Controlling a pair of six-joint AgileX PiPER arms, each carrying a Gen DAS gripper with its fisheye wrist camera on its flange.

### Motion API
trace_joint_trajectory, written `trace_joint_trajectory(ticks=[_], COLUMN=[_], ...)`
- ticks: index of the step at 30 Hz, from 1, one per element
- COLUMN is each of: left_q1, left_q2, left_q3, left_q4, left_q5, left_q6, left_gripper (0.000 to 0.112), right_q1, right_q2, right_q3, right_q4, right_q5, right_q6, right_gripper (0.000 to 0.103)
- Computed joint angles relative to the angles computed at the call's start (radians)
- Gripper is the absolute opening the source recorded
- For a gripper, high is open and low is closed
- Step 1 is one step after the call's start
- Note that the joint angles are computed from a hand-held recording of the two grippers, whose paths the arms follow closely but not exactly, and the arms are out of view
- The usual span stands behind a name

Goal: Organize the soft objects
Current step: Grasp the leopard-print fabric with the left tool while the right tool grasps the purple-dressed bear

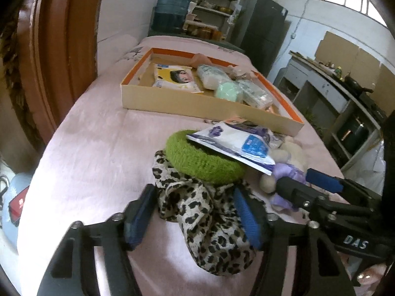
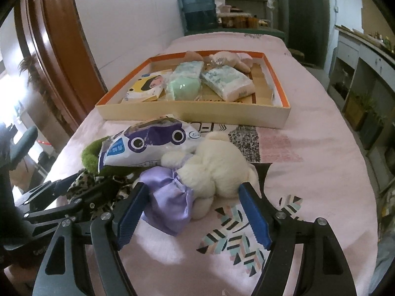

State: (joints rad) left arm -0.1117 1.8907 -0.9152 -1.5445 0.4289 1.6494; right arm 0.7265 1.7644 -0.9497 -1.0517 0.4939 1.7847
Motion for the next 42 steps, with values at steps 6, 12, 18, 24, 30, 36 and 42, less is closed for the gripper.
trace_joint_trajectory(ticks=[6,12,18,24,30,36,42], left_q1=[0.057,0.063,0.077,0.095,0.11,0.129,0.159], left_q2=[0.027,0.003,-0.047,-0.087,-0.135,-0.188,-0.249], left_q3=[-0.013,0.019,0.073,0.102,0.131,0.155,0.171], left_q4=[0.031,-0.007,-0.032,-0.015,-0.021,-0.028,-0.03], left_q5=[0.112,0.126,0.146,0.187,0.219,0.244,0.268], left_q6=[-0.038,0.008,0.071,0.069,0.087,0.1,0.107], left_gripper=[0.02,0.013,0.012,0.012,0.012,0.012,0.012], right_q1=[0.017,0.018,0.031,0.062,0.088,0.119,0.148], right_q2=[0.001,-0.034,-0.055,-0.116,-0.162,-0.196,-0.221], right_q3=[-0.005,0.03,0.046,0.09,0.116,0.122,0.115], right_q4=[0.003,-0.032,-0.037,-0.061,-0.07,-0.062,-0.054], right_q5=[0.041,-0.005,-0.003,0.016,0.06,0.107,0.148], right_q6=[0.004,0.052,0.065,0.116,0.148,0.148,0.136], right_gripper=[0.054,0.02,0.016,0.016,0.016,0.016,0.016])
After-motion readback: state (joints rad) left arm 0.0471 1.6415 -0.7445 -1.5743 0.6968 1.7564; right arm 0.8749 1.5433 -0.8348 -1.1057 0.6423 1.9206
